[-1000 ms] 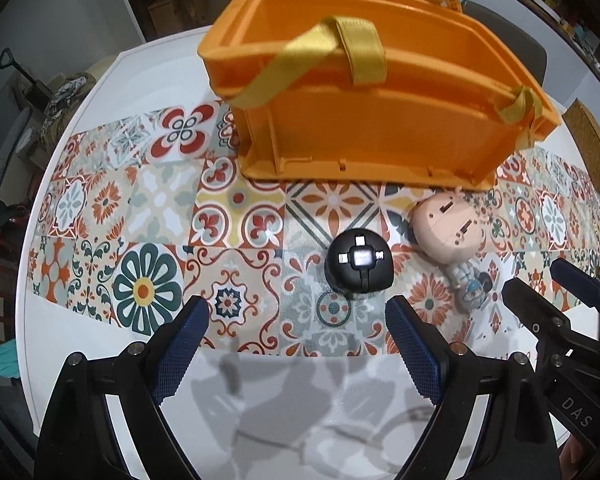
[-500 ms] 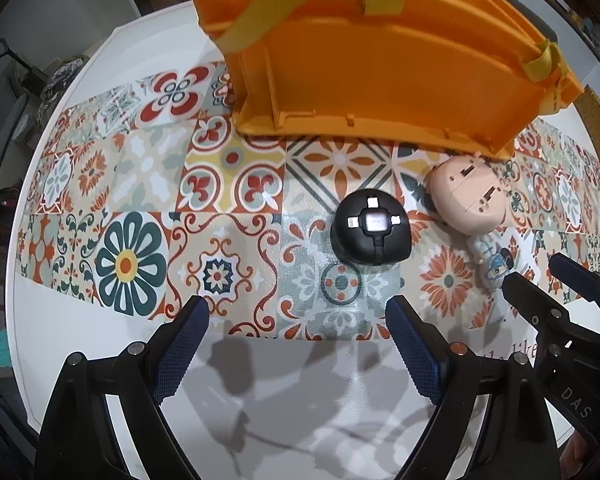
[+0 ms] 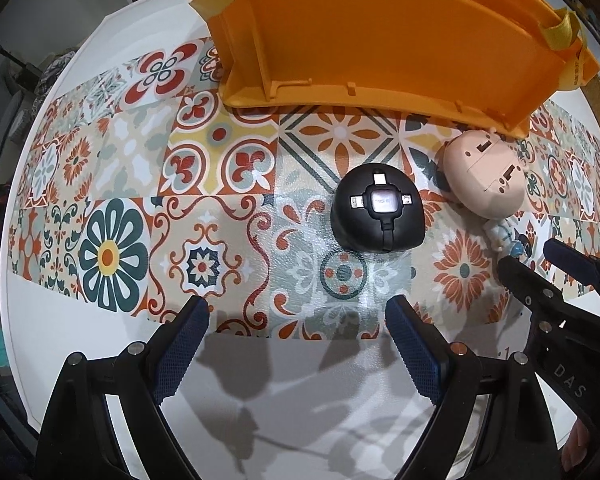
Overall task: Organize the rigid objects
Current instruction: 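Move the left tool to the black round hub while the right tool approaches the astronaut figurine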
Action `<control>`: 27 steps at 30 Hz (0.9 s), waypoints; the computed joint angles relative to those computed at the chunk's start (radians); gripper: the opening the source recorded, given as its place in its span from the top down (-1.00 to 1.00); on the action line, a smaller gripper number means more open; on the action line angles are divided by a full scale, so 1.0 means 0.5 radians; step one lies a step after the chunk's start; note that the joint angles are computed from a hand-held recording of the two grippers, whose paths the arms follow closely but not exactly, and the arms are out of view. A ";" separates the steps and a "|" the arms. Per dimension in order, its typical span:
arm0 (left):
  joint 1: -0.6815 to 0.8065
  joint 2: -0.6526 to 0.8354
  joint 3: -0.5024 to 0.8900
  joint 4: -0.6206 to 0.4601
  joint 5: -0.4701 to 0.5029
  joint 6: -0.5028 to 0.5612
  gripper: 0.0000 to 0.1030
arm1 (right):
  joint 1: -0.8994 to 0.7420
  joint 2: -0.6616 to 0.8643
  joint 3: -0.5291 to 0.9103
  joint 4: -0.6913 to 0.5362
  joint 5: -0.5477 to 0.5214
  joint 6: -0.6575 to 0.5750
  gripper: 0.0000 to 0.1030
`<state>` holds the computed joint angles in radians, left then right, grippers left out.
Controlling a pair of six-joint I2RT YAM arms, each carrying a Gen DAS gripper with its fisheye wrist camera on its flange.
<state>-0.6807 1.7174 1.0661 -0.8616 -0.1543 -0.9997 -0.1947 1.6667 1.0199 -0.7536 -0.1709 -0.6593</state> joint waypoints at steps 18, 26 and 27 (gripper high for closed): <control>0.022 0.058 -0.038 0.070 0.029 0.038 -0.76 | 0.165 0.104 -0.069 0.232 0.088 0.106 0.20; -0.007 -0.055 -0.122 0.163 0.029 0.055 -0.76 | 0.056 0.038 -0.106 0.182 0.010 0.112 0.24; -0.009 -0.069 -0.129 0.173 0.021 0.064 -0.76 | 0.011 0.024 -0.084 0.134 -0.017 0.092 0.26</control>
<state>-0.6850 1.6828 1.0014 -0.7752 -0.1440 -0.9677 -0.1892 1.6788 0.9779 -0.6865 -0.1796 -0.6135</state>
